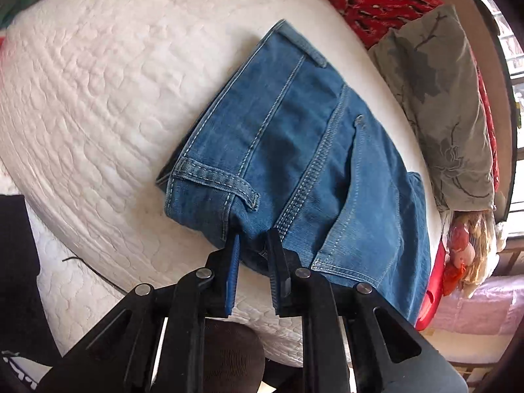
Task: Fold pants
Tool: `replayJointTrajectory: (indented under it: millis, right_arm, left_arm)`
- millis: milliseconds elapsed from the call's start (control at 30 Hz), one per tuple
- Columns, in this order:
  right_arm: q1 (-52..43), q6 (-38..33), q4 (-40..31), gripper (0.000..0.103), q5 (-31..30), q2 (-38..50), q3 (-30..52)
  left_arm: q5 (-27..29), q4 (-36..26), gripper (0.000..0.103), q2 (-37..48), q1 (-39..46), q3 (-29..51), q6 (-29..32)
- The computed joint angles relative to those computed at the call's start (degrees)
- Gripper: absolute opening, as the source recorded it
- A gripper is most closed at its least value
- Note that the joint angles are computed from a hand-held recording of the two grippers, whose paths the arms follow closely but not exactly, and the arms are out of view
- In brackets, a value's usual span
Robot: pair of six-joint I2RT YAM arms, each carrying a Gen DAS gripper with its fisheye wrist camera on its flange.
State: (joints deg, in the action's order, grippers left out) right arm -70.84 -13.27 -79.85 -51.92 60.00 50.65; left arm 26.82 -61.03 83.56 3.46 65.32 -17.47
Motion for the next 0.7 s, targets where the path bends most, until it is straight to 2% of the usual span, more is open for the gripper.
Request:
replayJointTrajectory:
  millis: [33, 100, 200, 267, 333, 400, 500, 567, 600, 633, 700]
  right_arm:
    - [0.24, 0.16, 1.28, 0.009, 1.93, -0.67, -0.83]
    - [1.27, 0.88, 2.23, 0.009, 3.59, -0.41, -1.09]
    - [0.39, -0.31, -0.19, 0.019, 5.08, 1.21, 1.33]
    - [-2.2, -3.85, -4.04, 0.021, 5.96, 2.14, 4.06]
    - [-7.3, -9.22, -8.37, 0.024, 6.21, 2.43, 7.29]
    - [-9.59, -10.67, -8.63, 0.031, 6.11, 2.52, 10.74]
    - [-3.69, -3.0, -1.88, 0.039, 6.19, 3.57, 14.97]
    - [3.43, 3.85, 4.82, 0.044, 6.18, 5.2, 15.48]
    - [8.01, 7.91, 8.5, 0.048, 7.18, 6.55, 15.56]
    - [11.93, 12.45, 12.96, 0.048, 9.7, 7.41, 15.01]
    - [18.07, 17.62, 18.74, 0.048, 14.24, 10.52, 14.32]
  left_arm:
    - [1.45, 0.13, 0.014, 0.16, 1.26, -0.98, 0.23]
    - [3.04, -0.53, 0.014, -0.26, 2.76, -1.33, 1.14]
    - [1.93, -2.96, 0.014, -1.57, 2.89, -0.37, 4.22]
    - [1.79, -6.03, 0.016, -2.51, 4.01, 0.1, 8.51]
    - [4.48, -9.97, 0.016, -3.28, 7.52, -0.08, 14.87]
    - [7.96, -13.61, 0.016, -3.26, 11.81, 1.04, 19.84]
    - [8.98, -13.87, 0.016, -0.15, 13.78, 6.6, 19.01]
    - [8.73, -11.38, 0.026, 3.73, 12.4, 11.16, 15.45]
    - [8.12, -9.89, 0.042, 6.0, 11.33, 13.45, 13.24]
    - [6.92, -7.95, 0.051, 8.16, 9.94, 15.36, 10.31]
    - [6.31, -6.29, 0.052, 13.81, 7.98, 20.33, 6.74]
